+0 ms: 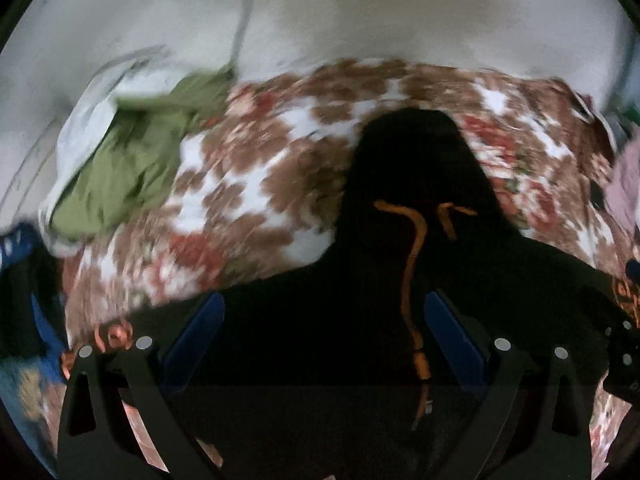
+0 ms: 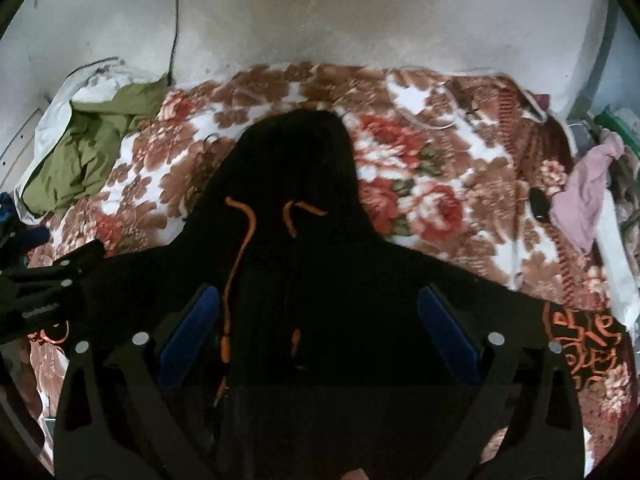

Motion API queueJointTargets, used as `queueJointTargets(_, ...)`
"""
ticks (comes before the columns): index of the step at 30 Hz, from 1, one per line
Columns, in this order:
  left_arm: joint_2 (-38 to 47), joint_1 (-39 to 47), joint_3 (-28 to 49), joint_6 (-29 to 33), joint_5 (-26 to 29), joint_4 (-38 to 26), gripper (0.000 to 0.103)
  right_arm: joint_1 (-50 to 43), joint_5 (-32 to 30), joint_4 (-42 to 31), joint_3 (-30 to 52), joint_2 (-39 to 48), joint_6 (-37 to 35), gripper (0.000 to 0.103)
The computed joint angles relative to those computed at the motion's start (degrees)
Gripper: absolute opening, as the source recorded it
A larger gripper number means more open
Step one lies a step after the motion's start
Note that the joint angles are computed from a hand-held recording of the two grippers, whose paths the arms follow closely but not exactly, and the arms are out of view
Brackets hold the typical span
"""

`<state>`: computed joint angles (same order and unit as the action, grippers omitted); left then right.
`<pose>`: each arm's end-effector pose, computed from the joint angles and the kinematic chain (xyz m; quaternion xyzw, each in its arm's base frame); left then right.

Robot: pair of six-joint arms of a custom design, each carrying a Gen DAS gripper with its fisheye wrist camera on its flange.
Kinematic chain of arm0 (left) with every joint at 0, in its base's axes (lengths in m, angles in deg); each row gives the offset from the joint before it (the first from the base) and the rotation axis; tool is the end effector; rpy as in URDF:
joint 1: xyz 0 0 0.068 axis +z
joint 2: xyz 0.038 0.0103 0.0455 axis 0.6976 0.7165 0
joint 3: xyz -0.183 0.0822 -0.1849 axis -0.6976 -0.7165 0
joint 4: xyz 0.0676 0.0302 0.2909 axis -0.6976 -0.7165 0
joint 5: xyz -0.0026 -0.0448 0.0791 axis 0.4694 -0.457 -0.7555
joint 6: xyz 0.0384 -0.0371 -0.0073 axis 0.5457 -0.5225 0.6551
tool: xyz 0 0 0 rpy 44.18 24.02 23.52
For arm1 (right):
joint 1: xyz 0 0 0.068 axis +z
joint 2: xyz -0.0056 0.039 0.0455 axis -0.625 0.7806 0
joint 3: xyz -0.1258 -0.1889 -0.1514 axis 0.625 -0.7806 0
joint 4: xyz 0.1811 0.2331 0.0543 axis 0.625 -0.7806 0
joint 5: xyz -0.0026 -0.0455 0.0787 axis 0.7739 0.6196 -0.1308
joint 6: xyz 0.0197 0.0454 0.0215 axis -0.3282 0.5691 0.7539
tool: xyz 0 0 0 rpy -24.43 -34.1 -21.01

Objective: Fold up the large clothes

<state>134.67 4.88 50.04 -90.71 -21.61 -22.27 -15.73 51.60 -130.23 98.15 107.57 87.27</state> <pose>0.2843 -0.2160 0.2798 0.0137 0.9609 0.0298 0.2749 0.2716 0.1076 0.2804 -0.0206 0.9549 0.0094 0.2961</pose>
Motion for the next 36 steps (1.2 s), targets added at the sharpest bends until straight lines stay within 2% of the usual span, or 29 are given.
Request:
queueJointTargets(3, -13.95, 8.13, -17.96, -4.95, 1.55, 5.13, 0.098, 3.82, 0.65, 2.93, -1.77, 2.51, 1.72, 0.099)
queueJointTargets(6, -29.38, 21.88, -34.52, -9.34, 4.21, 4.78, 0.098, 7.63, 2.04, 4.46, -2.74, 4.92, 3.64, 0.099)
queueJointTargets(8, -35.97, 31.73, -40.49, -6.07, 7.18, 3.84, 0.098, 9.99, 2.72, 4.58, -2.25, 6.62, 5.16, 0.099)
queueJointTargets(10, -40.66, 39.69, -44.17, -0.21, 8.82, 4.25, 0.098, 13.26, 3.46, 4.78, -1.31, 8.59, 7.02, 0.099)
queueJointTargets(12, -44.59, 51.18, -47.19, 7.38, 13.58, 5.47, 0.098, 15.98, 3.94, 4.64, 0.02, 10.59, 8.44, 0.099)
queueJointTargets(14, -44.53, 61.73, -48.83, 11.75, 20.51, 7.62, 0.098, 18.96, 4.21, 4.26, 1.71, 12.90, 10.03, 0.099)
queueJointTargets(19, -36.19, 79.49, -50.60, 20.33, 28.88, 14.93, 0.098, 25.34, 5.84, 2.73, 6.77, 18.45, 12.18, 0.099)
queueJointTargets(24, -26.26, 93.54, -49.38, 23.93, 38.88, 21.33, 0.098, 28.93, 7.65, 0.89, 11.91, 23.32, 12.26, 0.099)
queueJointTargets(27, -20.70, 98.37, -48.29, 25.09, 42.51, 24.35, 0.098, 29.99, 7.82, 0.37, 14.34, 25.69, 12.61, 0.099)
queueJointTargets(30, -15.91, 99.41, -47.32, 26.36, 43.11, 27.50, 0.096, 30.95, 6.98, 0.69, 16.41, 27.76, 13.40, 0.099)
queueJointTargets(33, -11.97, 101.91, -46.26, 27.77, 46.79, 29.48, 0.093, 32.43, 5.13, 1.84, 18.97, 30.61, 13.17, 0.099)
queueJointTargets(36, -10.17, 103.29, -45.68, 30.82, 49.64, 30.78, 0.093, 33.43, -2.38, 5.00, 22.82, 35.40, 13.31, 0.099)
